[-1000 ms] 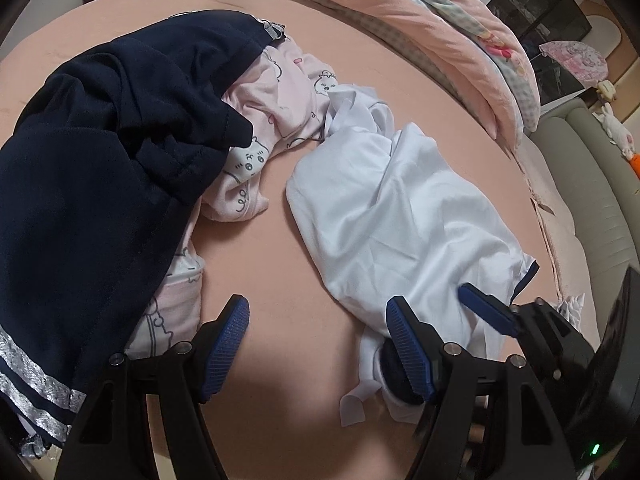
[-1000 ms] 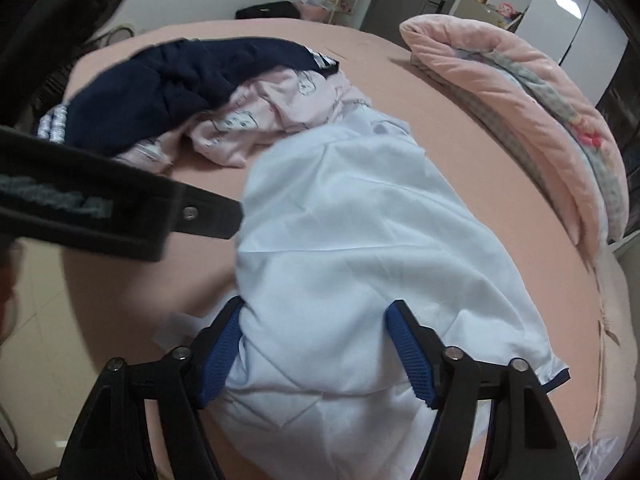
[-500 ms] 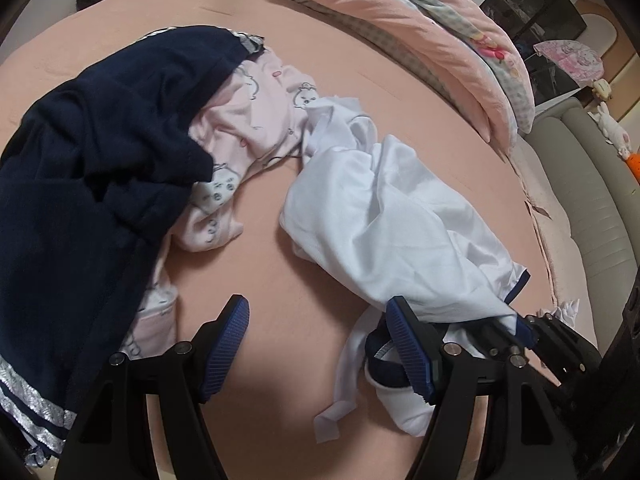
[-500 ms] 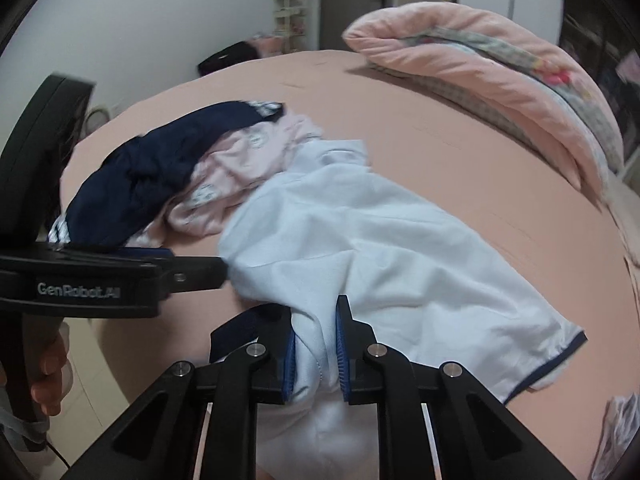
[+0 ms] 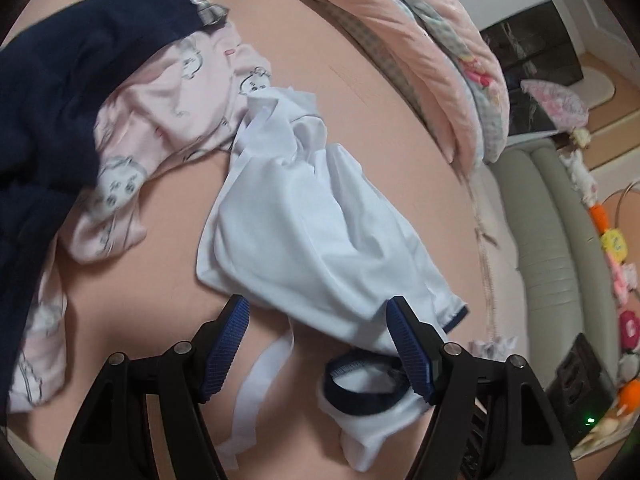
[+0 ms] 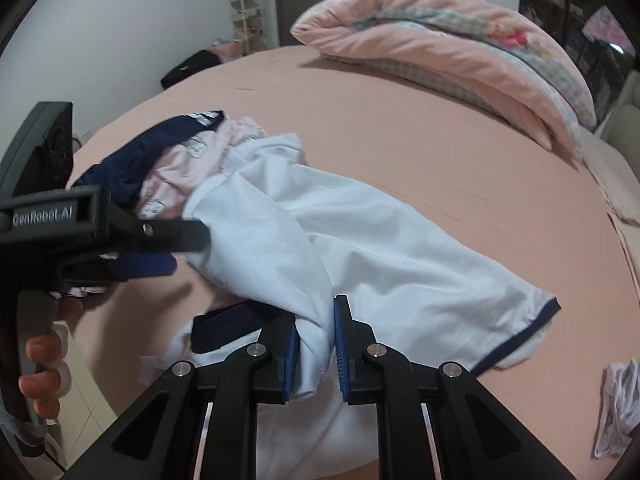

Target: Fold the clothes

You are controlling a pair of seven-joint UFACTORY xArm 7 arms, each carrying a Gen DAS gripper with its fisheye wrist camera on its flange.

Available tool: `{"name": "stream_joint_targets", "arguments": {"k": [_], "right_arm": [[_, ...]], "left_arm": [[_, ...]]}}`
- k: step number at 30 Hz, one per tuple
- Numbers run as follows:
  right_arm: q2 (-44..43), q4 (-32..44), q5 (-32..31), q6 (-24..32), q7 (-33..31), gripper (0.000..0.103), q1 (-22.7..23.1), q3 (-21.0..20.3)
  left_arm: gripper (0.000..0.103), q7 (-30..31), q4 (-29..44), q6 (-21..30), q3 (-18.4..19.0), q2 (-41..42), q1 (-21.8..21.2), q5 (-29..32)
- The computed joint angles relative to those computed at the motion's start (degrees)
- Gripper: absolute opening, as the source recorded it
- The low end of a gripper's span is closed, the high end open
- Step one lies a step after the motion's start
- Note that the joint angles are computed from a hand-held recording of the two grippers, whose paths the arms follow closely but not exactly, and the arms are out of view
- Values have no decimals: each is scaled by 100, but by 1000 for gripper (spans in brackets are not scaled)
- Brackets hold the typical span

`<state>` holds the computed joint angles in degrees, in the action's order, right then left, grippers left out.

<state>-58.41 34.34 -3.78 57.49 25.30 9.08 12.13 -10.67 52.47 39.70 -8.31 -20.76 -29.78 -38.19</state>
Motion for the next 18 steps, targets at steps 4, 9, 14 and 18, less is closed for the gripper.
{"name": "stream_joint_targets", "arguments": {"k": [4,9,14,18], "right_arm": [[-91,-28,-11,123,18,14,-72,-94],[-147,-55,-25,245,17,14,-174,-173],[-210,-103,120,275,-63,14,-138,-319],[-273,-101,224,159,-201,44,-56,-352]], "left_arm": [[70,-185,122,-191,-127,212,4,167],[50,-119,180,-438,-172,430,-24,200],[26,-170,213,-671,-255,550,-31,503],[22,-78,188,-788,-246,495,-73,587]]}}
